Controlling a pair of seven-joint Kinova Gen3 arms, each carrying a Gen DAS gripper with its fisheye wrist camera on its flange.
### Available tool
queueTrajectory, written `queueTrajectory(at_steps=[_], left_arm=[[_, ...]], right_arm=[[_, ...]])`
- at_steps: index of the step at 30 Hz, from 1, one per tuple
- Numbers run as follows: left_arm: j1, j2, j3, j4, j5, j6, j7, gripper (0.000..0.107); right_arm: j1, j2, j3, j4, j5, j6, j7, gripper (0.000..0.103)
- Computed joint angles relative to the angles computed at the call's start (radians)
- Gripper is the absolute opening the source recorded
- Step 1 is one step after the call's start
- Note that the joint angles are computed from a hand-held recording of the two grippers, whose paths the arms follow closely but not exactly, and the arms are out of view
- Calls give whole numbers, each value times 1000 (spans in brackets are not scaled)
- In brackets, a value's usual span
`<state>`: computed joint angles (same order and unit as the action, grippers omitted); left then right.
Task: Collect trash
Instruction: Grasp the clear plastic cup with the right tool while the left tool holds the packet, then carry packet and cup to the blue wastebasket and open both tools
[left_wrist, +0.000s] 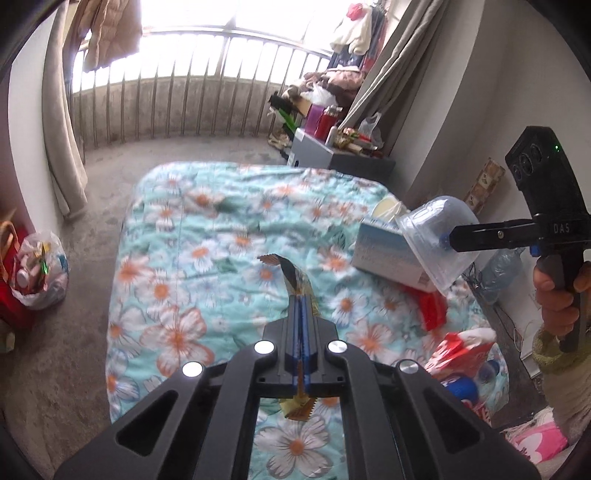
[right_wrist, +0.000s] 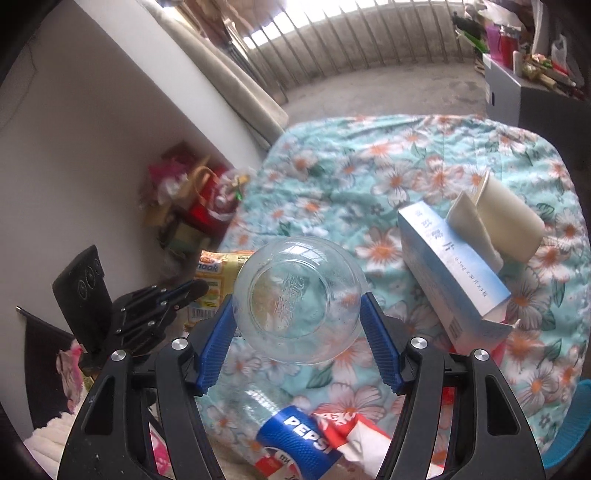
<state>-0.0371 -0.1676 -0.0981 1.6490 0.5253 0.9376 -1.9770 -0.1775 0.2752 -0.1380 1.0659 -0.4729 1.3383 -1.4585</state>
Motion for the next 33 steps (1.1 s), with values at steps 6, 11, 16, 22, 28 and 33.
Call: queueTrajectory(at_steps=[6,11,16,22,28,33], left_arm=[[238,-41,-109,-61,-104,-44,79,1],[411,-26,-164,-129,-154,-56,127,1],[490,9,-106,-207,-186,-51,165,1],[577,135,-10,-386,-267,11,227,1],[594,343,187,-659,-367,128,313,1],[654,566,373,-890,-511,181,348,1]], right_arm=[[77,-95,15,82,-108,-39,73,63],[150,-199,78,186,-198,-70,143,63],[233,-296,183,296,-290,-75,206,63],[358,-385,367,422,-393,-40,293,63],[525,-399,546,518,-449,12,357,63],[680,-368,628,574,-447,0,384,63]])
